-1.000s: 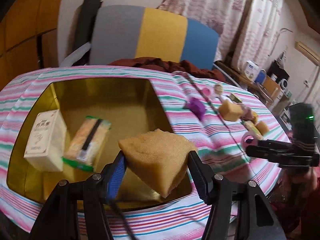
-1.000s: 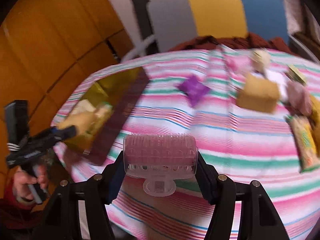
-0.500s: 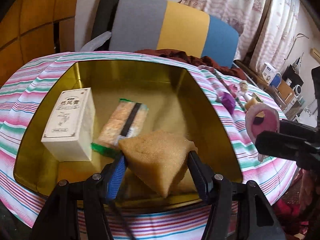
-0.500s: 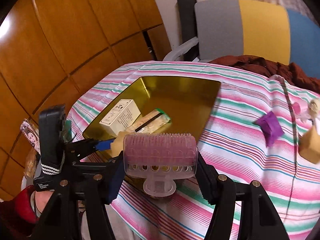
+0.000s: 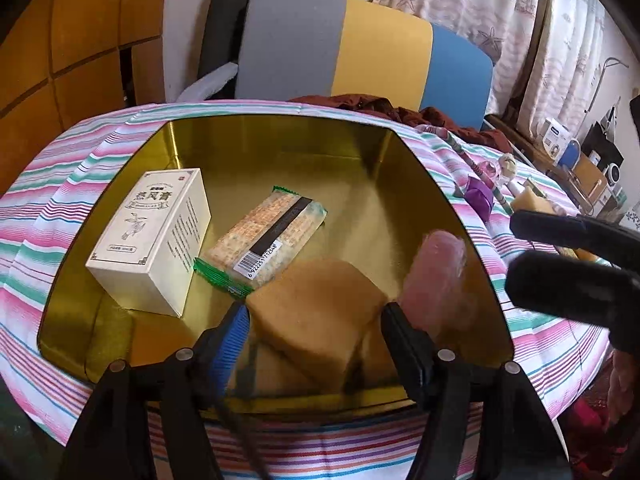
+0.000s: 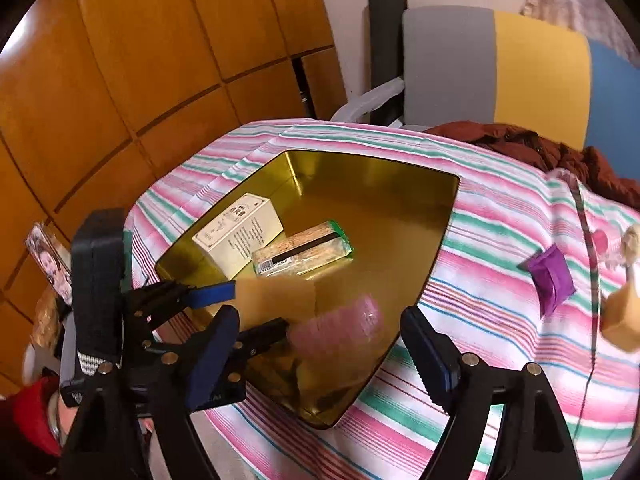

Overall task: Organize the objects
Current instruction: 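Carry the sponge and hair roller into the gold tray and release both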

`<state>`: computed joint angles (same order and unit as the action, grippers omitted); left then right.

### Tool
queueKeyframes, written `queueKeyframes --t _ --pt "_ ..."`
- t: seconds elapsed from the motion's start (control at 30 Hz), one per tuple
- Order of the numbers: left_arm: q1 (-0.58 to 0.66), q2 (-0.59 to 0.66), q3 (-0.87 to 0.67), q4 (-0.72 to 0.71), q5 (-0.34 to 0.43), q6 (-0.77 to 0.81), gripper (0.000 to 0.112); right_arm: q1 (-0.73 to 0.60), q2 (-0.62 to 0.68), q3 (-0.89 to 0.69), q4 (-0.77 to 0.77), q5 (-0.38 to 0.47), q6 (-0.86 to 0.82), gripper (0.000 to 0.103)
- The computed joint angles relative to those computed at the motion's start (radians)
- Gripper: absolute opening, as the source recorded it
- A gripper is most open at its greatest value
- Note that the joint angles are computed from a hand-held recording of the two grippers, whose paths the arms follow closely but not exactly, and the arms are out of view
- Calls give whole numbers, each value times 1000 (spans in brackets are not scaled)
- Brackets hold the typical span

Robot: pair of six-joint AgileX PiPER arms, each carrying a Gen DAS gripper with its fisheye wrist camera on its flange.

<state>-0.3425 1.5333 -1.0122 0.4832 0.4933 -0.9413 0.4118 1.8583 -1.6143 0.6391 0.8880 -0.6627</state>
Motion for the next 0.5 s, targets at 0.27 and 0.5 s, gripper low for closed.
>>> queueKeyframes --t 0.27,0.5 --pt "-80 -67 27 281 59 -322 70 -65 -41 52 71 -7 -14 84" --pt "-70 -104 42 329 71 -418 72 -98 -61 89 95 -15 -8 84"
